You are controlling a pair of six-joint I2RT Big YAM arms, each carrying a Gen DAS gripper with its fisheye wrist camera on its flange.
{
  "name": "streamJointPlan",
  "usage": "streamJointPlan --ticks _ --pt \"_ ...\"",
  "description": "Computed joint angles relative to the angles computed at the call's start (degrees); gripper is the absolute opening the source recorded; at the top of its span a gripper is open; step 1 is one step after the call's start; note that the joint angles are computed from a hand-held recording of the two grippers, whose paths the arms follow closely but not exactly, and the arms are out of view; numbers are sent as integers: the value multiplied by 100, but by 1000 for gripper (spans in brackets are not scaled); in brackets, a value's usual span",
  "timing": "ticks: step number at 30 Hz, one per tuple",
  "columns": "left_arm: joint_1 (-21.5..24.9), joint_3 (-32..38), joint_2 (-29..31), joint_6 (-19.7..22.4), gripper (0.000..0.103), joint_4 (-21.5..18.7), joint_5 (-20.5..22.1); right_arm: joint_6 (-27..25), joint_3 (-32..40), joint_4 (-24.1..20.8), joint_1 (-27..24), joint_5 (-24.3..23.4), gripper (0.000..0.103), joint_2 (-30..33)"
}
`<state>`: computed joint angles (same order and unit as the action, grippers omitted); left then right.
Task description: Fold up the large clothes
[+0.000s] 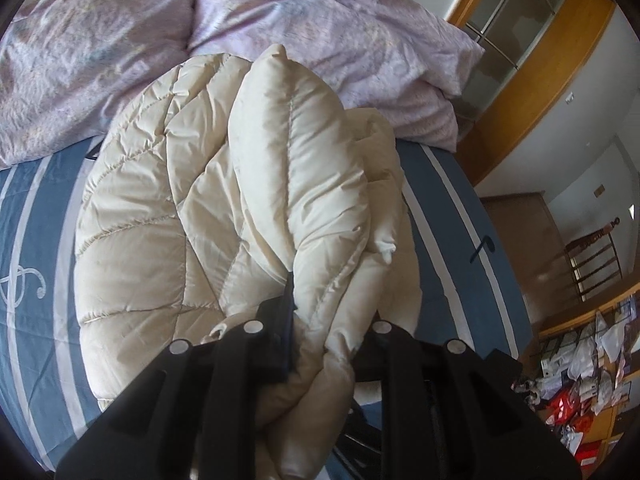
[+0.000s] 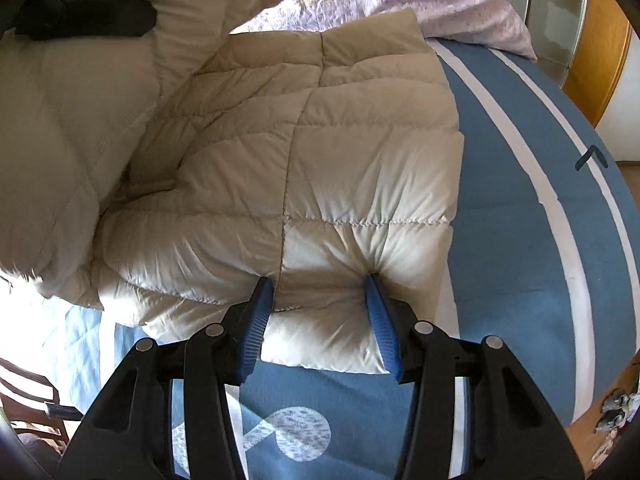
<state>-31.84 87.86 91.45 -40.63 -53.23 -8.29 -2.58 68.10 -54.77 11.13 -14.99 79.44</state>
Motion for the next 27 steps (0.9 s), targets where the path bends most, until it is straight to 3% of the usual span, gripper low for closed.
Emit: streamJointPlan --ticks 4,5,7,10,18,27 --pt "-49 7 49 67 26 50 292 14 -63 12 -37 -78 50 -63" --pt "-63 -2 38 109 31 73 358 3 -30 20 -47 -88 50 -15" --pt "-90 -50 -33 185 49 168 427 2 -20 14 -53 -105 50 -2" --pt "-129 -76 -150 273 59 215 282 -16 33 30 -77 -121 50 81" --pt "-98 -171 -461 501 64 52 -418 -62 149 7 -160 -214 50 260" --pt "169 -479 -700 405 64 -191 -805 -109 212 9 -204 -267 50 347"
